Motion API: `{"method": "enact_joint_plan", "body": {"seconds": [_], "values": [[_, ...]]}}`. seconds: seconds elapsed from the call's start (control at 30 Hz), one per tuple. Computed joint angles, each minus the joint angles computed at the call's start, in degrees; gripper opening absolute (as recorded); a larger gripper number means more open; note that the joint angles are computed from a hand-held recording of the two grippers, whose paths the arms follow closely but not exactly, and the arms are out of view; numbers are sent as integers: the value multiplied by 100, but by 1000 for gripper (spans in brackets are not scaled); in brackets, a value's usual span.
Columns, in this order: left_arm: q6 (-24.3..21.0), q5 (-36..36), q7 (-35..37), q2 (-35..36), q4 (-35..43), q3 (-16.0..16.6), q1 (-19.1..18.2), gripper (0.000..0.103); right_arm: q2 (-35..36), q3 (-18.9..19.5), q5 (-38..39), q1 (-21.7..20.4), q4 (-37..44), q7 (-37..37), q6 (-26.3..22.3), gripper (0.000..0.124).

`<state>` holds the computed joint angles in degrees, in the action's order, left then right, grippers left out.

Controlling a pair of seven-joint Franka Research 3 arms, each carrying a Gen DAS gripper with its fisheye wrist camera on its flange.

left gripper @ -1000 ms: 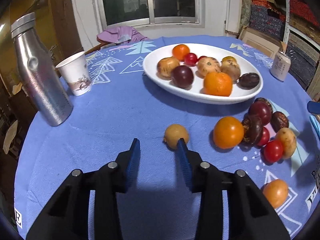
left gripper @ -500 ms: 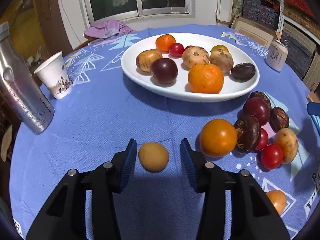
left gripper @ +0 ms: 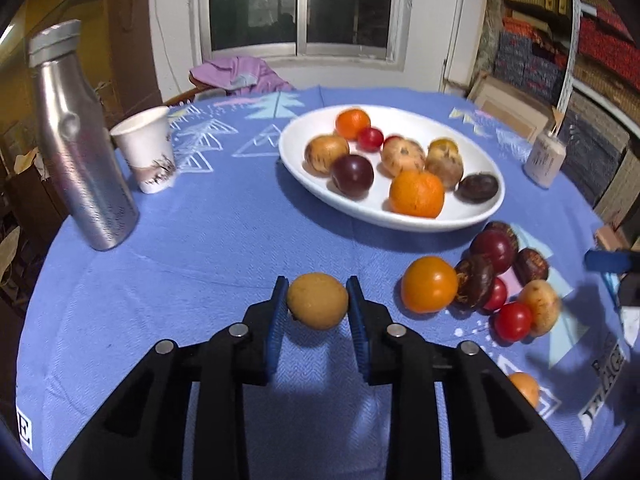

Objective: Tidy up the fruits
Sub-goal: 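Grasp the small brown fruit with the left tool while the right tool grasps a brown pear-like fruit, then carry both fruits over the white plate, lower them and open both tools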

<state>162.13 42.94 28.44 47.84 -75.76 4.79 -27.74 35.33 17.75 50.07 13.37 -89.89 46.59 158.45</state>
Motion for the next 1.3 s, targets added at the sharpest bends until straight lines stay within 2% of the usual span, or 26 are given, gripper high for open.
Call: {"method": "enact_joint_plan", "body": {"seconds": [0.07, 0.1, 0.17, 0.33, 0.43, 0.57, 0.7, 0.77, 0.87, 1.17, 1.3], "values": [[246, 211, -398, -188, -274, 244, -164, 29, 0, -101, -211, 135, -38, 66, 37, 60], [359, 305, -529, -250, -364, 306, -209, 29, -7, -202, -374, 253, -83, 161, 150, 60], [438, 372, -528, -273, -389, 262, -191, 29, -15, -499, -869, 595, -216, 505, 522, 60], [474, 378, -335, -228, -311, 130, -161, 29, 217, -788, -1727, 924, -123, 1275, 679, 60], [476, 352, -249, -201, -272, 109, -171, 29, 347, -668, -1876, 845, -47, 1579, 764, 60], [509, 303, -174, -198, -275, 100, -171, 29, 573, -268, -1736, 486, 170, 1684, 518, 60], [556, 274, -181, -212, -310, 138, -184, 29, 711, 201, -1269, 75, 290, 1441, 434, 60], [541, 227, -143, -204, -307, 111, -158, 29, 769, 377, -958, -115, 364, 1324, 284, 55], [467, 130, -16, -160, -259, 34, -108, 29, 845, 321, -727, -122, 486, 1332, 139, 40], [385, -67, 249, -58, -154, -36, -88, 29, 887, 282, -202, -213, 659, 1169, -356, 39], [571, 9, 111, -117, -236, 113, -189, 29, 694, 470, 258, -371, 472, 679, -199, 39]]}}
